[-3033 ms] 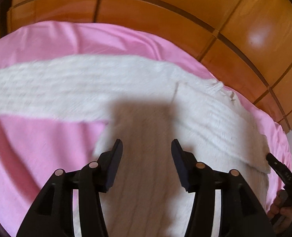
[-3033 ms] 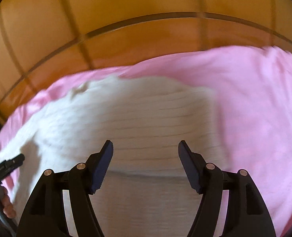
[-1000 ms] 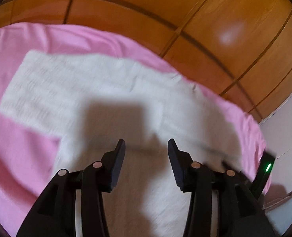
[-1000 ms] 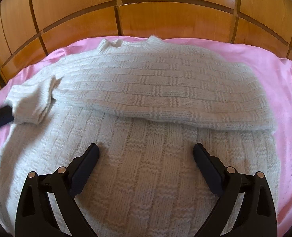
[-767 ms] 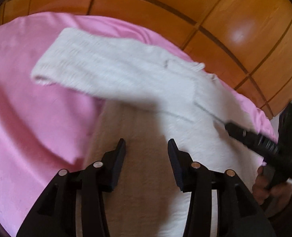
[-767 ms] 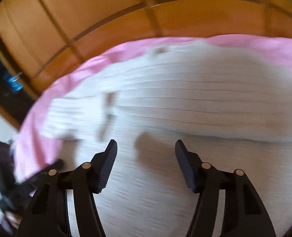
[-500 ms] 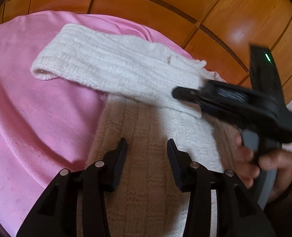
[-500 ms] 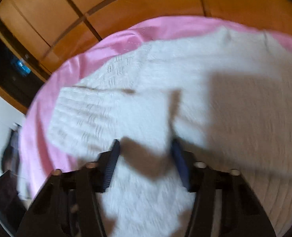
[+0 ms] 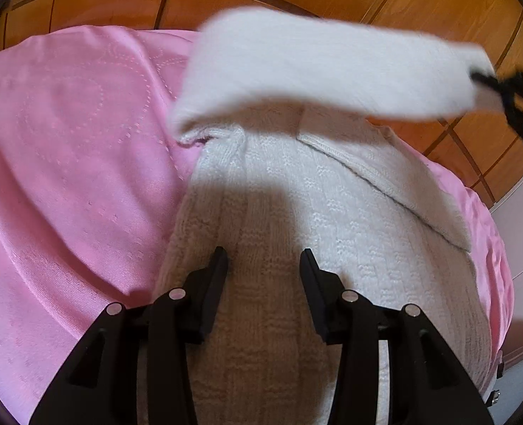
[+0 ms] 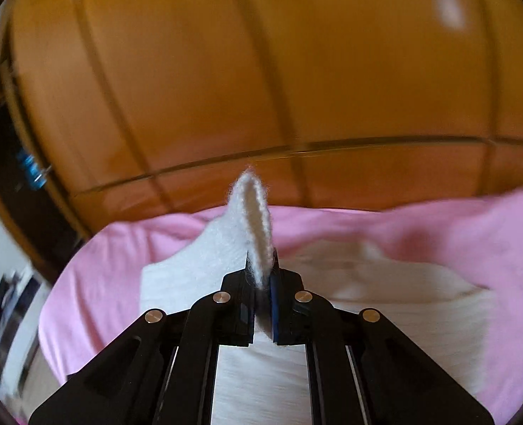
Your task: Fold small clothes
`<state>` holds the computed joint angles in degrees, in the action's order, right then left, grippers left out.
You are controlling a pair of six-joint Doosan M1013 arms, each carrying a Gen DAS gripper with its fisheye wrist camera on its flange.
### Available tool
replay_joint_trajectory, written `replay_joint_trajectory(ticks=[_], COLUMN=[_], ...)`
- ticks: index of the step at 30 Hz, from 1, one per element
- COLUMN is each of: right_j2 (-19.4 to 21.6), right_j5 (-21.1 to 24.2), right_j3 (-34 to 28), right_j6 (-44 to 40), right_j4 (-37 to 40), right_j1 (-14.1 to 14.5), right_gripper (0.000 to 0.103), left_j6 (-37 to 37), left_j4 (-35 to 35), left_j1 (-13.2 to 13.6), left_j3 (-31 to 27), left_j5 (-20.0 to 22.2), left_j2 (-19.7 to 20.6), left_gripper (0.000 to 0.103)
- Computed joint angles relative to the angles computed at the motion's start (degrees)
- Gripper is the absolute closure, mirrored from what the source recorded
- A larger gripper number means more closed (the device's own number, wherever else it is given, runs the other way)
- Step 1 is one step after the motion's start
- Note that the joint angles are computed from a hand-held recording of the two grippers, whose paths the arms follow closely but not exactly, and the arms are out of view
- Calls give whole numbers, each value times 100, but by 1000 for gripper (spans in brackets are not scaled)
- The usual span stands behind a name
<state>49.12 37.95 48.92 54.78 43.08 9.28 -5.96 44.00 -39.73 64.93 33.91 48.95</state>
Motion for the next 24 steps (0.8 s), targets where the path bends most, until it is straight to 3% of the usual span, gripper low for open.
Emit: replay_joint_trajectory(ticks=[3, 6, 9, 15, 17, 18, 21, 24], right_j2=[64, 223, 476, 607, 600, 579, 538, 541], right_j5=[-34, -29, 412, 370, 407, 383, 399, 431], right_j3=[48, 1, -146, -50, -45, -23, 11, -7], right_j6=[824, 1836, 2532, 2779, 2685, 2588, 2390, 2349], right_j4=[-384, -1279, -1708, -1709, -1585, -1505, -1283, -1293], right_j1=[-215, -319, -427, -432, -474, -474, -505, -499], right_gripper=[98, 98, 98, 98, 98, 98, 98, 98], left_j6=[85, 222, 415, 1114, 874, 683, 133, -71], left_j4=[-34, -121, -261, -979, -887, -778, -591, -521], left_j1=[-14, -28, -43, -4, 25, 62, 176, 276], left_j3=[-29, -116, -240, -566, -399, -275, -189, -426], left_j5=[86, 199, 382, 870, 430, 10, -725, -771], left_j2=[10, 43, 81, 131, 14, -54, -62, 82], left_gripper=[60, 60, 60, 60, 60, 57, 44, 40])
